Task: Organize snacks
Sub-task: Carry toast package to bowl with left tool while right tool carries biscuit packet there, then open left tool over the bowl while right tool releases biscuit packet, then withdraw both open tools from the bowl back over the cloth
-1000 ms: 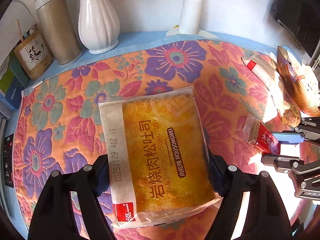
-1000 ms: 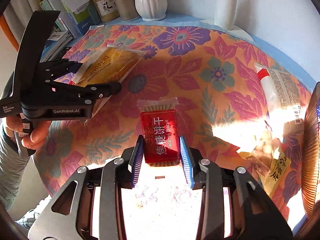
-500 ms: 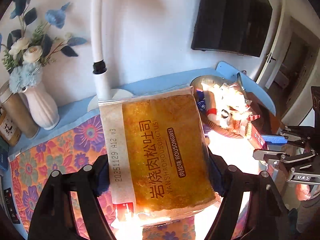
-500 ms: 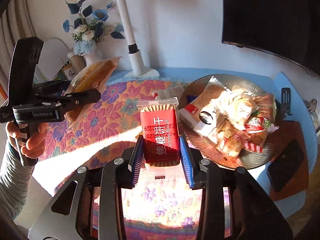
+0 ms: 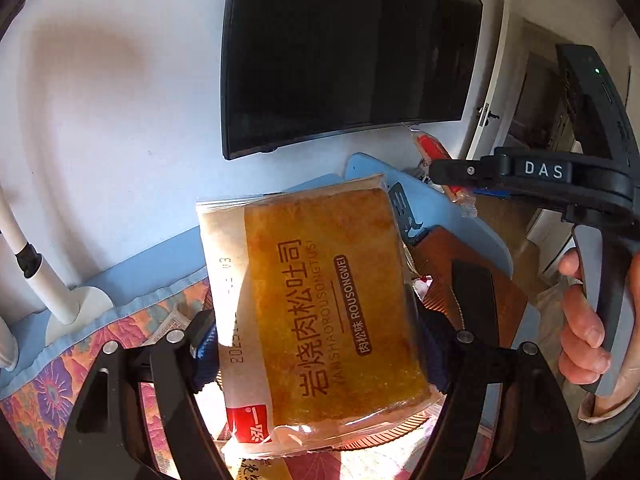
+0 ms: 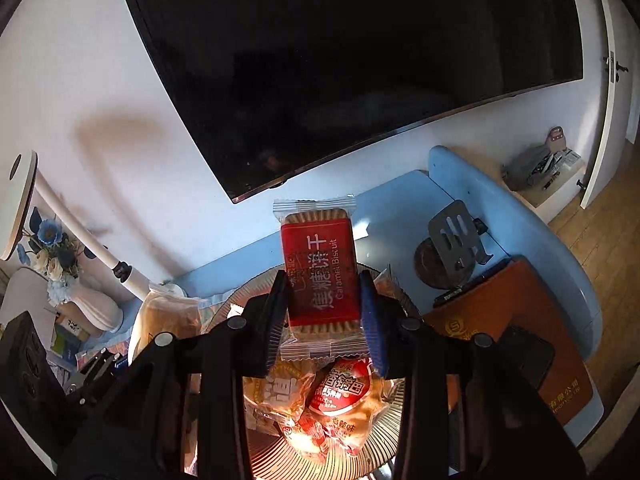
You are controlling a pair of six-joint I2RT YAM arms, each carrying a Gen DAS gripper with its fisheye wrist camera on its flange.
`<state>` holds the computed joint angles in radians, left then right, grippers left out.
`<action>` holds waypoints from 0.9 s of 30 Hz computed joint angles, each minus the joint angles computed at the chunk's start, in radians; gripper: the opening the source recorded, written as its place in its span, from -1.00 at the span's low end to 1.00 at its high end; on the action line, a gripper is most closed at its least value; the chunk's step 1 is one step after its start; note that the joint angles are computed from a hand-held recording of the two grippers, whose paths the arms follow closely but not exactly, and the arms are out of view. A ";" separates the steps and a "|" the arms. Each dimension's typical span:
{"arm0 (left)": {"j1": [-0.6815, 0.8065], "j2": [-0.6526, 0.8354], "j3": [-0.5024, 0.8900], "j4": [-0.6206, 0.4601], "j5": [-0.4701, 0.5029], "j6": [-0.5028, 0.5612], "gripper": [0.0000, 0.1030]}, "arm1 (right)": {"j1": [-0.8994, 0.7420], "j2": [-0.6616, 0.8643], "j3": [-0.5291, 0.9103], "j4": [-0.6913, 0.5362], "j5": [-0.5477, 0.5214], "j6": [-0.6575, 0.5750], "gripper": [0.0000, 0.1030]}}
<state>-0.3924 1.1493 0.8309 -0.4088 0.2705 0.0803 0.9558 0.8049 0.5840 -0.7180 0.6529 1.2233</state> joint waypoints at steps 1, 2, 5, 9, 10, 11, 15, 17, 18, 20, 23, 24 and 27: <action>-0.014 0.013 -0.012 0.025 -0.010 -0.001 0.47 | -0.056 0.010 -0.018 0.064 -0.049 -0.059 -0.25; -0.030 0.023 -0.023 0.044 -0.023 0.000 0.48 | -0.104 0.034 -0.028 0.117 -0.098 -0.113 -0.22; -0.041 0.073 -0.029 0.089 -0.034 0.010 0.55 | -0.136 0.097 -0.041 0.179 -0.129 -0.117 0.29; 0.055 0.079 -0.028 0.109 0.057 -0.008 0.63 | -0.093 0.071 -0.077 0.190 -0.124 -0.088 0.27; 0.087 0.071 -0.025 0.104 0.084 -0.012 0.63 | -0.080 0.063 -0.081 0.179 -0.116 -0.072 0.27; 0.117 0.066 -0.018 0.093 0.105 -0.014 0.63 | -0.069 0.051 -0.086 0.174 -0.113 -0.058 0.27; 0.225 0.035 0.011 0.030 0.182 -0.003 0.63 | 0.001 0.031 -0.081 0.142 -0.088 0.008 0.27; 0.276 0.017 0.023 -0.002 0.213 0.012 0.63 | 0.060 0.052 -0.052 0.103 -0.048 0.055 0.27; 0.303 0.001 0.027 -0.021 0.231 0.021 0.63 | 0.093 0.061 -0.035 0.081 -0.026 0.081 0.27; 0.359 -0.028 0.036 -0.057 0.265 0.044 0.63 | 0.175 0.088 0.007 0.020 0.032 0.155 0.27; 0.478 -0.086 0.035 -0.136 0.340 0.095 0.64 | 0.350 0.155 0.082 -0.103 0.150 0.326 0.32; 0.531 -0.107 0.029 -0.167 0.375 0.121 0.65 | 0.409 0.190 0.111 -0.145 0.182 0.391 0.35; 0.696 -0.149 0.022 -0.266 0.464 0.221 0.65 | 0.561 0.313 0.206 -0.241 0.248 0.548 0.35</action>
